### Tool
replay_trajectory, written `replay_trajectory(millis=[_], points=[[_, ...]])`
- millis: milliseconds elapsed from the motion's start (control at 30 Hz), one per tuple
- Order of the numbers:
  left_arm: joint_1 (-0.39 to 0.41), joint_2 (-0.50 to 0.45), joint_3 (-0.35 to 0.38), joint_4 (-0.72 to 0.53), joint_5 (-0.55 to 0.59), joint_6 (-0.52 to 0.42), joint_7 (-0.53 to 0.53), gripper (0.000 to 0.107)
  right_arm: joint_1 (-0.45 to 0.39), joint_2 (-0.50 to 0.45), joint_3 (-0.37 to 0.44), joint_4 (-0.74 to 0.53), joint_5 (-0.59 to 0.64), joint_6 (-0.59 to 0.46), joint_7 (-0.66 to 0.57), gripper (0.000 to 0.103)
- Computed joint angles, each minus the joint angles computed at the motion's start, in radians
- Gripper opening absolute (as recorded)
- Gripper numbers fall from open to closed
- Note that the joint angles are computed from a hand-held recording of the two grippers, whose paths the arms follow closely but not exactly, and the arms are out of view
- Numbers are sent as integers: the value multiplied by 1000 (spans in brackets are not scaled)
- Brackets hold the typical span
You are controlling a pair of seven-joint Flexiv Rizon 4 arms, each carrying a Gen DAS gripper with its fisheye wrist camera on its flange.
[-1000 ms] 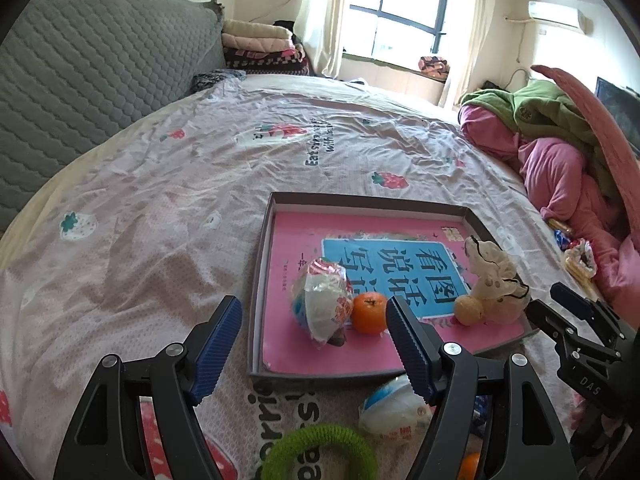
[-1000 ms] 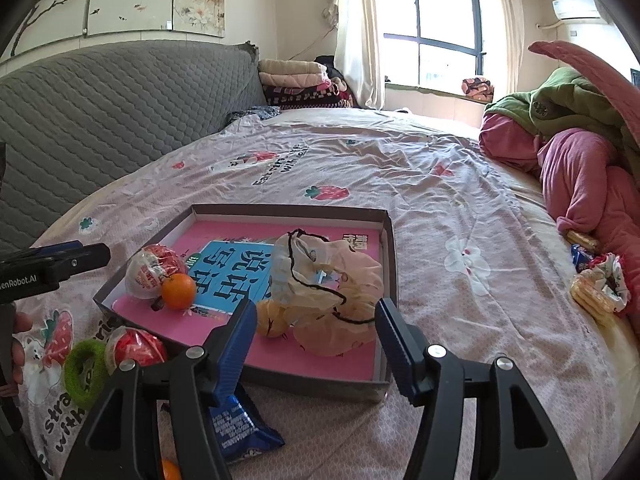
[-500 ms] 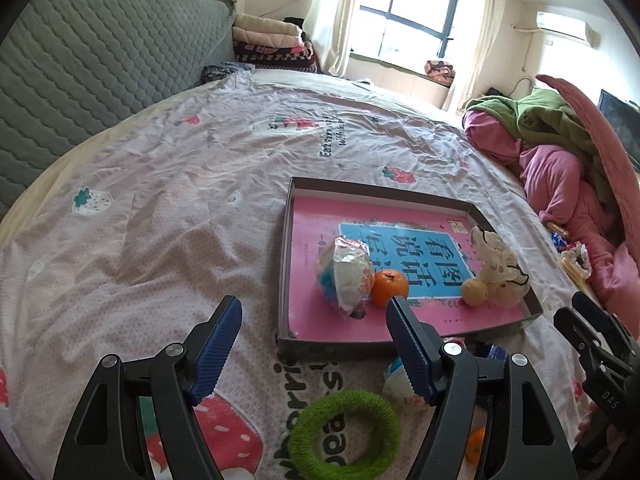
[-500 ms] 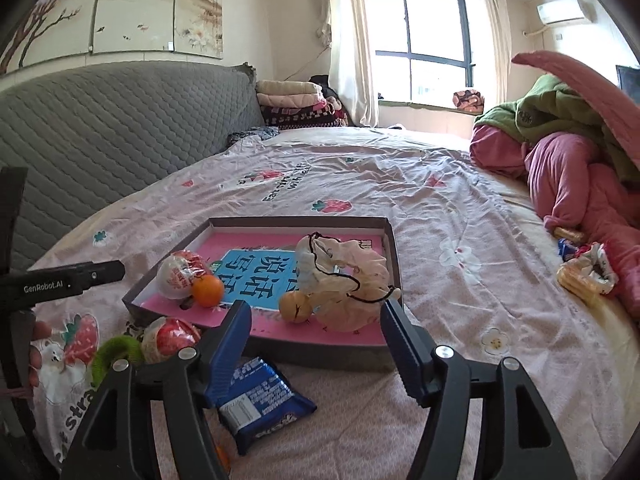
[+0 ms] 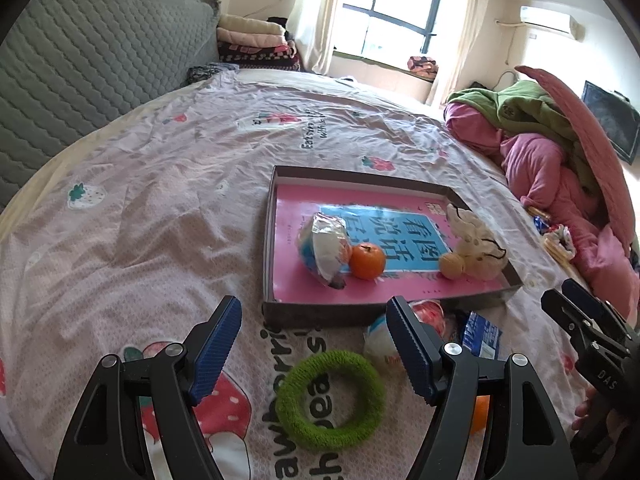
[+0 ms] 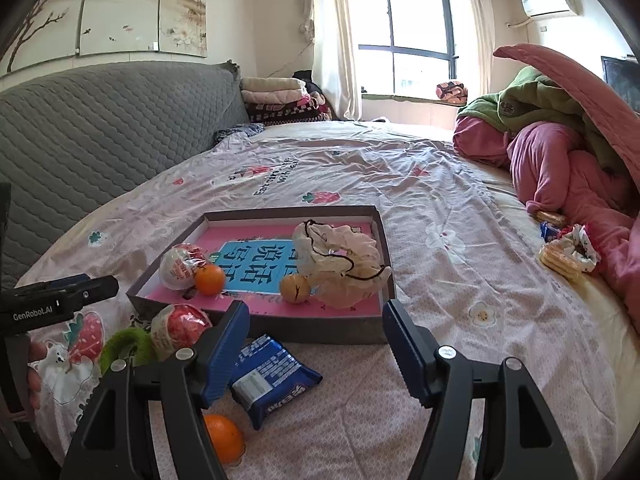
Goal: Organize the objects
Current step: 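Withdraw both tools from the tray toward the items on the sheet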
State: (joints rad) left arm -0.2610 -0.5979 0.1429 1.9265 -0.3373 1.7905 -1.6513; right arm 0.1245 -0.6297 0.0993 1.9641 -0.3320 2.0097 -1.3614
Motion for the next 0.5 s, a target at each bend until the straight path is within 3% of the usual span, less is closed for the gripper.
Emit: replay_trajectory(millis=[500], points=[[-35, 39, 18, 83, 5, 22, 11, 76, 90, 74, -50, 125, 116, 41, -66, 72]])
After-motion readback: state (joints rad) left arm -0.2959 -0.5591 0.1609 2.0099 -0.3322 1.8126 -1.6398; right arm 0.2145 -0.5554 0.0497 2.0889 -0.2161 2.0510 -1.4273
